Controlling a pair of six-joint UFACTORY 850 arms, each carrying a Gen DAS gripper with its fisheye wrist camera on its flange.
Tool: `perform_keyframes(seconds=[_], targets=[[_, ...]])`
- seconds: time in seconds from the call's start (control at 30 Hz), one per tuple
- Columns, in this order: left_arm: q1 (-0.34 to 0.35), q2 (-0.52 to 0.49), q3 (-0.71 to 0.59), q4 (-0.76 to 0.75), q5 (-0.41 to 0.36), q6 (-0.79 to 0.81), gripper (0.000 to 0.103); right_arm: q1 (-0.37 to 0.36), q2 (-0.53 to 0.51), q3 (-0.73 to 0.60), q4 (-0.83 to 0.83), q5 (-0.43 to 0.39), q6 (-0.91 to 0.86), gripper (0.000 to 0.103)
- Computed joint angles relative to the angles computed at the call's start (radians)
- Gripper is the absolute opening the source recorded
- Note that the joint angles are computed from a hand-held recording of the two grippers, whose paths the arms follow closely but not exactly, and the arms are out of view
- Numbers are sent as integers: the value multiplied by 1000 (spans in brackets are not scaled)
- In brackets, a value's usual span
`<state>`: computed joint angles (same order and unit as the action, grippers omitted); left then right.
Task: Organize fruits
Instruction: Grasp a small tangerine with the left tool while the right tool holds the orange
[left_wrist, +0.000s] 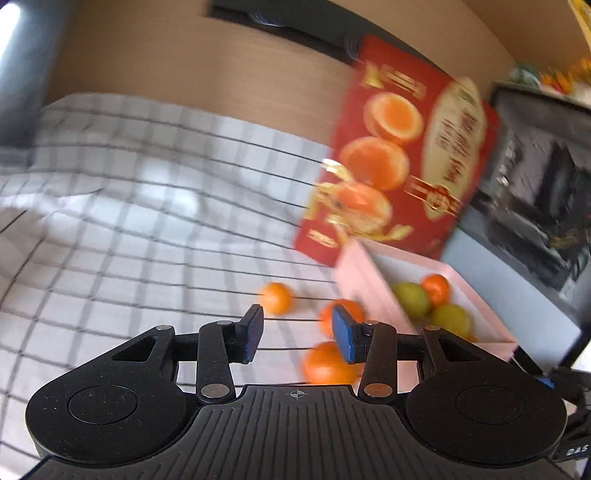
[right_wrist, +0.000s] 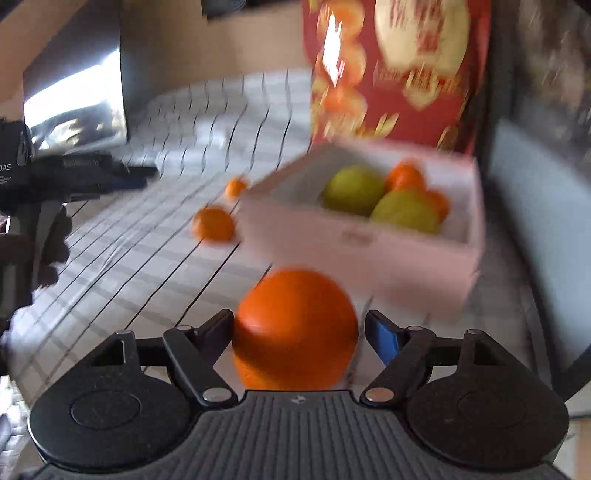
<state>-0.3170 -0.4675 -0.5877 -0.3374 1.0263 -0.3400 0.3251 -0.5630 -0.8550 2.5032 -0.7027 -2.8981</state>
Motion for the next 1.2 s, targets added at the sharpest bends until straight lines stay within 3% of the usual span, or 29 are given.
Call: perform_keyframes(seconds=[0.07,0.13,0.2,0.3,0.37,0.67,0.8,0.87,1.0,1.13,1.2], targets=[[-2,-8,-31,9,-17,-35,45,-5,-21,4,68,-66,-56,86],[1,-25,-77,-40,-47,-26,45,-14,-62,-34,36,-48,19,87],[6,-51,-145,-150,-116,63,45,-13,-77,-75,-8,33,109,86],[49,-100,-244,-147,-269,106,45,-38,-82,-83,-71,6,196,86],[69,-128,-281,-102,-326,77,45,-48,-87,-89,-110,6,238,86],[68,-217,-376,-238,-415,215,45,-38,-85,-85,-84,19,214,86],[66,-229,-373,-236,-372,215,44,-35,-84,-84,-74,23,207,86],[68,-228,-367,-208,-354,191,38,-35,-85,-85,-71,25,206,86],[62,-207,-334,-187,-315,159,38,-36,-88,-90,-82,28,214,87],[25,-145,-236,-174,-212,107,38,-38,-88,-89,-82,23,217,87],[-27,-100,-174,-260,-167,106,38,-40,-89,-91,-89,23,225,87]])
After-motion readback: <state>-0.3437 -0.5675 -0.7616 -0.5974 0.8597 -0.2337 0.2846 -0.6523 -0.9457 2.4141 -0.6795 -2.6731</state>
